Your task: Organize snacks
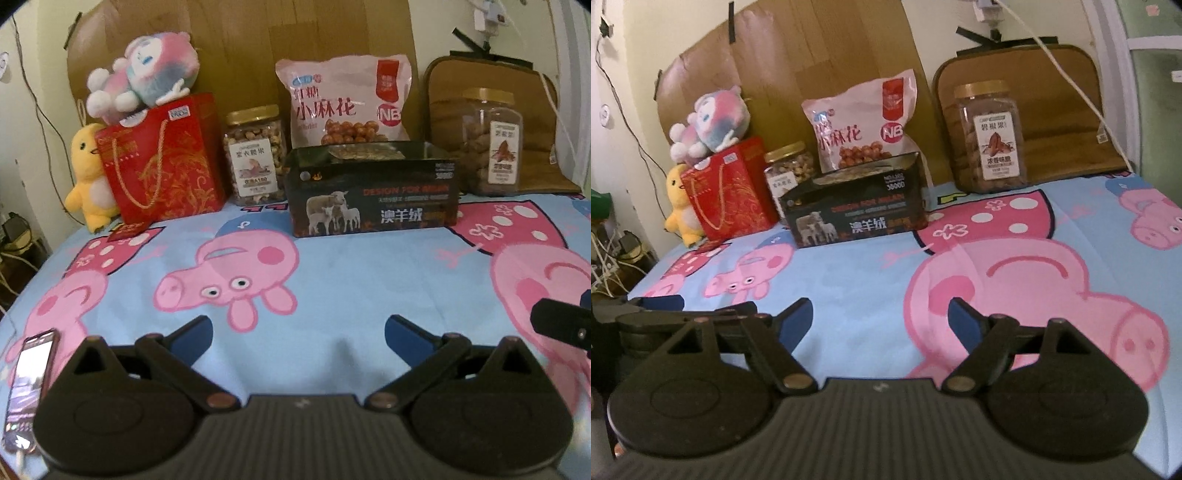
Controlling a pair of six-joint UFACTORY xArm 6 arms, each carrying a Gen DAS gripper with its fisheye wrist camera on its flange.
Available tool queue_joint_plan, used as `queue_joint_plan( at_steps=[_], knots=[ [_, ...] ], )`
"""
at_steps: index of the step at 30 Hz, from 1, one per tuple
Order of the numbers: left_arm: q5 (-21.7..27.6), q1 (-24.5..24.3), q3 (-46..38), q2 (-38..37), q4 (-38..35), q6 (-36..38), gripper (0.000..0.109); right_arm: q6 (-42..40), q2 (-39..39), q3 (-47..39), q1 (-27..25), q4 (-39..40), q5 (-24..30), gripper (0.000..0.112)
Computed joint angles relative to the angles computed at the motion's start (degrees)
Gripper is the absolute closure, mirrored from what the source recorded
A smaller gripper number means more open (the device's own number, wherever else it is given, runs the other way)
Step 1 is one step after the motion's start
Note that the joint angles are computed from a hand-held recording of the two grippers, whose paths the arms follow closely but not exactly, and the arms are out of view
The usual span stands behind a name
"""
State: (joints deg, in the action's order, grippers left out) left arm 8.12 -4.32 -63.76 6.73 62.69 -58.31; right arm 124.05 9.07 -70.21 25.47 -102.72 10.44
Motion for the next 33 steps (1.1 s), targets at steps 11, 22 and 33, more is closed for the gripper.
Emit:
queue_joint_plan(
  at_steps=[11,22,33],
  knots=[
    [1.85,0.0,-13.82,11.68,13.21,-11.98,0.006,-2.81,10.69,-11.82,-2.68,-3.27,-2.08,0.03],
    [0.93,-0.68,-18.47,17.07,3.51,-2.08,0.006,14.14,11.32,-12.81,-3.03,-14.92,1.07,0.03],
    [-1.1,-0.25,-17.67,16.67,4.86,-3.1,0.006,10.25,12.2,-14.05,-2.16,-16.08,1.04,0.028]
  ],
)
